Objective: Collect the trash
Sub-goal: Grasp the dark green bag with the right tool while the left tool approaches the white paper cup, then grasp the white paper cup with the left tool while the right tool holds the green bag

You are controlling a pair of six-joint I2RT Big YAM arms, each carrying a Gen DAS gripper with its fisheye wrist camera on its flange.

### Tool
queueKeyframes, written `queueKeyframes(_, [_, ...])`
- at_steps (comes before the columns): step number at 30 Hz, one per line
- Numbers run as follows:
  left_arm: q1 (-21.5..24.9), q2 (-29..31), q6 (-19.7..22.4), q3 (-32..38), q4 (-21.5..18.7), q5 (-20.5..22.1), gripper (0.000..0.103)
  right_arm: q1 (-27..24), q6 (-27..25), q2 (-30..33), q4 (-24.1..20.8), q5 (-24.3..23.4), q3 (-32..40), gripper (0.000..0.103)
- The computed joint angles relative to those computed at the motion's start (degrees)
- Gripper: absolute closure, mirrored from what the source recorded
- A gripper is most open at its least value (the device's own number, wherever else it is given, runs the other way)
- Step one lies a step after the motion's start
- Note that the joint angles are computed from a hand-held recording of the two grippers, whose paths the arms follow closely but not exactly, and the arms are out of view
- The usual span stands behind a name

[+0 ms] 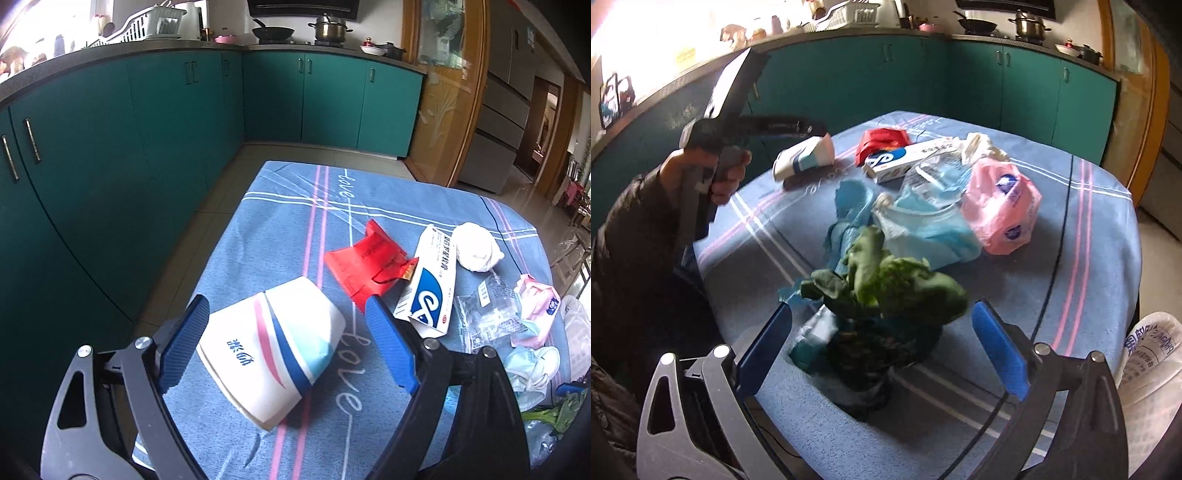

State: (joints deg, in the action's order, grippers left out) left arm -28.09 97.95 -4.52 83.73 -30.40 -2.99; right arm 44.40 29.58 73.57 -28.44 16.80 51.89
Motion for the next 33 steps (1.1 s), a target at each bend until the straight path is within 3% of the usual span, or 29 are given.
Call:
queueKeyframes(1, [0.0, 0.1, 0.0, 0.1, -0.2, 0.3, 0.017, 0.2, -0.1, 0.5, -0.2, -0.4, 0.2, 0.009])
queueKeyframes(3, [0.0, 0.2, 0.0, 0.1, -0.3, 0.6, 0.017, 0.4, -0.3, 1.2, -0.7, -0.7, 0.8, 0.034])
queueKeyframes(8, [0.0, 0.1, 0.3, -0.2, 0.0, 0.9, 0.017, 0.0, 0.4, -0.3, 1.2, -0.5, -0.3, 0.044])
queueKeyframes(16, [0.0, 0.5, 0.4, 0.1, -0.7, 2.1, 0.017, -2.9, 4.9, -7.2, 4.4, 2.0, -4.9, 0.044])
queueKeyframes(22, [0.0, 1.1, 0.9, 0.9, -2.3, 5.6, 0.017, -5.3, 9.2, -6.3, 2.2, 3.1, -4.8, 0.041])
queueKeyframes(26, [-0.2, 1.7, 2.8, 1.5, -4.4, 10.3, 0.017, -6.2, 11.3, -4.9, 0.0, 4.6, -4.2, 0.038])
queueKeyframes(33, [-1.5, 1.3, 8.2, 0.7, -4.7, 12.4, 0.014, -7.3, 13.4, -5.4, -1.1, 5.4, -4.8, 0.029])
